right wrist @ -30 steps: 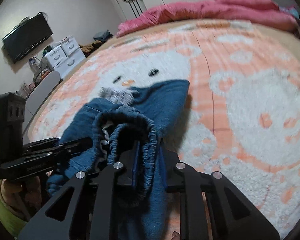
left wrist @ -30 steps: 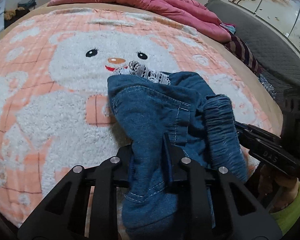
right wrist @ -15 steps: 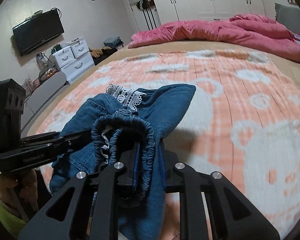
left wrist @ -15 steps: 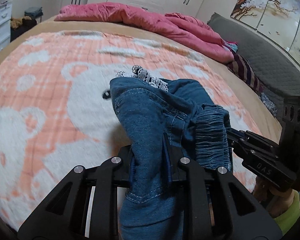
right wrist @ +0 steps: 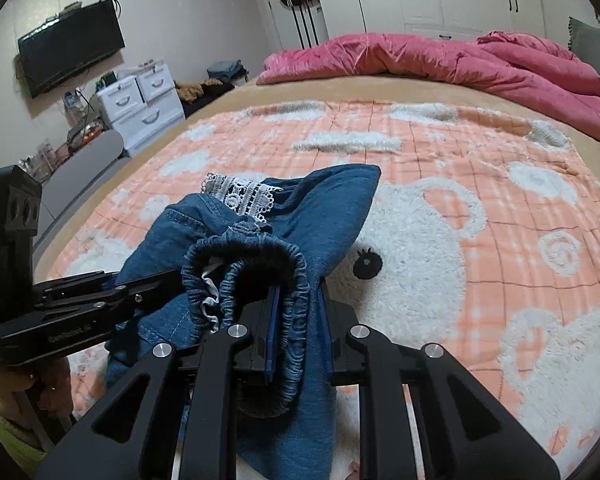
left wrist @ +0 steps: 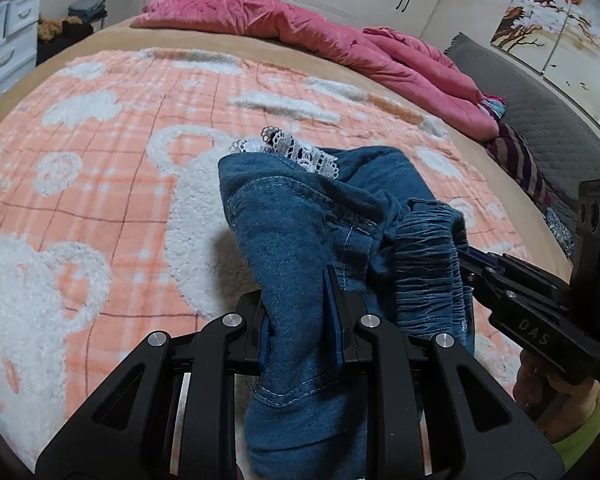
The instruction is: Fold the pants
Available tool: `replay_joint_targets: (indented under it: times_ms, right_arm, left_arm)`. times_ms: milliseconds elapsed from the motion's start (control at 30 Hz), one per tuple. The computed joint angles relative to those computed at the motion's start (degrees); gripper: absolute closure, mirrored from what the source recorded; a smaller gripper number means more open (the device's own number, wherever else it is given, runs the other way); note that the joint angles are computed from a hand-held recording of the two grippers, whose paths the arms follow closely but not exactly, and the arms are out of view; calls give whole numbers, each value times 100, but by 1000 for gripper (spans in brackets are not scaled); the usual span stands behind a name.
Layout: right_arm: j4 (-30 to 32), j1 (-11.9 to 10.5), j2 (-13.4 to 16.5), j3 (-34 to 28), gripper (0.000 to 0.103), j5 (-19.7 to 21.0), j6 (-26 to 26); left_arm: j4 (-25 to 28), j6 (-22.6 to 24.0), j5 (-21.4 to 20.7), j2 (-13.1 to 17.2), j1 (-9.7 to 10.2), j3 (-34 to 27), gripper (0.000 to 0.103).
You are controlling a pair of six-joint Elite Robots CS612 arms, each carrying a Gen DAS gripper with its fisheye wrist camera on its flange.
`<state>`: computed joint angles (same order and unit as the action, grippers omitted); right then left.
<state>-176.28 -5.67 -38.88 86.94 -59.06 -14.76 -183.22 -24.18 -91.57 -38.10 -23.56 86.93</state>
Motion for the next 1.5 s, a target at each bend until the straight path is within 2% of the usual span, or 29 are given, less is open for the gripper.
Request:
replay_joint_targets:
  times_ms: [267,467,533,600,667,733,933,1100,1267,1500]
  right_arm:
    - [436,35,162,-202,85,-311,-30]
    - [533,11,221,-237,80,-342,23]
    - [552,14,231,-238,78,-396,19]
    - [516,9,245,-231,78,-429,41]
    - [464,14,246,-216,74,-522,60]
    - [404,15,247,-203,65,-621,73]
    - [224,14,232,-116,57,-809,38]
    - [-129,-9,199,58,50,-927,146]
    - [-345,1,132,191,49,-1066,68]
    - [-541,-33,50,377,43,-1050,152]
  left_arm:
    - [185,-70,-96,147,56,-110,87]
    - [211,-137,-97,178,70,-108,80]
    - [210,-147,-36,183,63,-96,75]
    - [212,-163,-16,189,64,-93,72]
    - [201,-134,56,189,56,-83,69]
    - [186,-104,121,183,46,-68,66]
    - [134,-114,185,151,34,7,57]
    - [2,-87,290,88,9,124,54]
    - [-163,-85,398,11,-20,269,50]
    - [-322,-168,498,-83,-52,493,46]
